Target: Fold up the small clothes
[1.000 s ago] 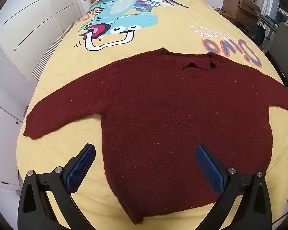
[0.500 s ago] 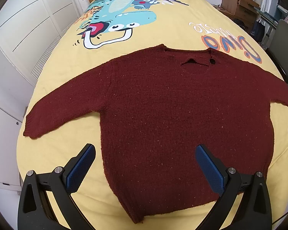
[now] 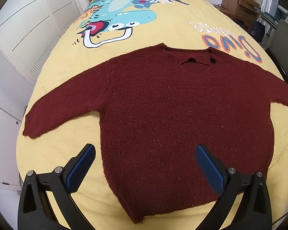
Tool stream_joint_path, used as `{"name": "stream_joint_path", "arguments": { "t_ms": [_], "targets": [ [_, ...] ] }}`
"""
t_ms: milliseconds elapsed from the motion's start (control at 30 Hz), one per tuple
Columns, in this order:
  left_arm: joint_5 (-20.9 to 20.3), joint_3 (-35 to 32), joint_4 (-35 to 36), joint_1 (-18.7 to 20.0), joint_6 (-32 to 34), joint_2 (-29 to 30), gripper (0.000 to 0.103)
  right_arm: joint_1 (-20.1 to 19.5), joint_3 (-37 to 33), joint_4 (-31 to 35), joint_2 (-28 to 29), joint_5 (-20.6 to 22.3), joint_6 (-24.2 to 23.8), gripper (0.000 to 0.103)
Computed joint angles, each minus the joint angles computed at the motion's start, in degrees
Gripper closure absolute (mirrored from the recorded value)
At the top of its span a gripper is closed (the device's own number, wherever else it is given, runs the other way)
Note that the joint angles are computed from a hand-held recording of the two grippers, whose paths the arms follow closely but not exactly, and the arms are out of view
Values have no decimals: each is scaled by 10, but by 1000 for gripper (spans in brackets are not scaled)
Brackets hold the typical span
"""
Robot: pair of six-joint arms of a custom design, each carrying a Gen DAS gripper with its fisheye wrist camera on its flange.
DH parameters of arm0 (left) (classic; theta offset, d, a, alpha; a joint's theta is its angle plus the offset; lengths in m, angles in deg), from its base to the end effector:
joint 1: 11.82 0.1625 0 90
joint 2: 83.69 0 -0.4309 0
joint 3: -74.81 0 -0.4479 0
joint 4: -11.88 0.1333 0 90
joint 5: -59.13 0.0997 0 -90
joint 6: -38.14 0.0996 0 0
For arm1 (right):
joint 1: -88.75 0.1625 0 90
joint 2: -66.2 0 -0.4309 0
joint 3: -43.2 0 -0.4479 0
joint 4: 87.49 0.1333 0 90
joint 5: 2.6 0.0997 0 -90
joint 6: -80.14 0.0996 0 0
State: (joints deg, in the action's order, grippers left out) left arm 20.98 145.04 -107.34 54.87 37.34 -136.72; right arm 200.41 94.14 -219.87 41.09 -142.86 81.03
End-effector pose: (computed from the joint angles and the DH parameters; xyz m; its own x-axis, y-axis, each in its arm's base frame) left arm -0.1212 -0.8160 0.3349 -0.6374 0.0815 -0.7662 0.3782 0.8995 -0.2190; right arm 0.3875 -0.8221 0.1176 -0.6804 -0.0186 0.7326 -0.3433 0.8913 -0.2963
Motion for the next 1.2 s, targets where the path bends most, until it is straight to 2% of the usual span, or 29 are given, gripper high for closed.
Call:
{"name": "stream_joint_path", "arguments": {
  "t_ms": [1200],
  "targets": [
    [3,-5,17,2,-7,-1,1,-3,-5,26,2,-8,9,0]
  ]
}}
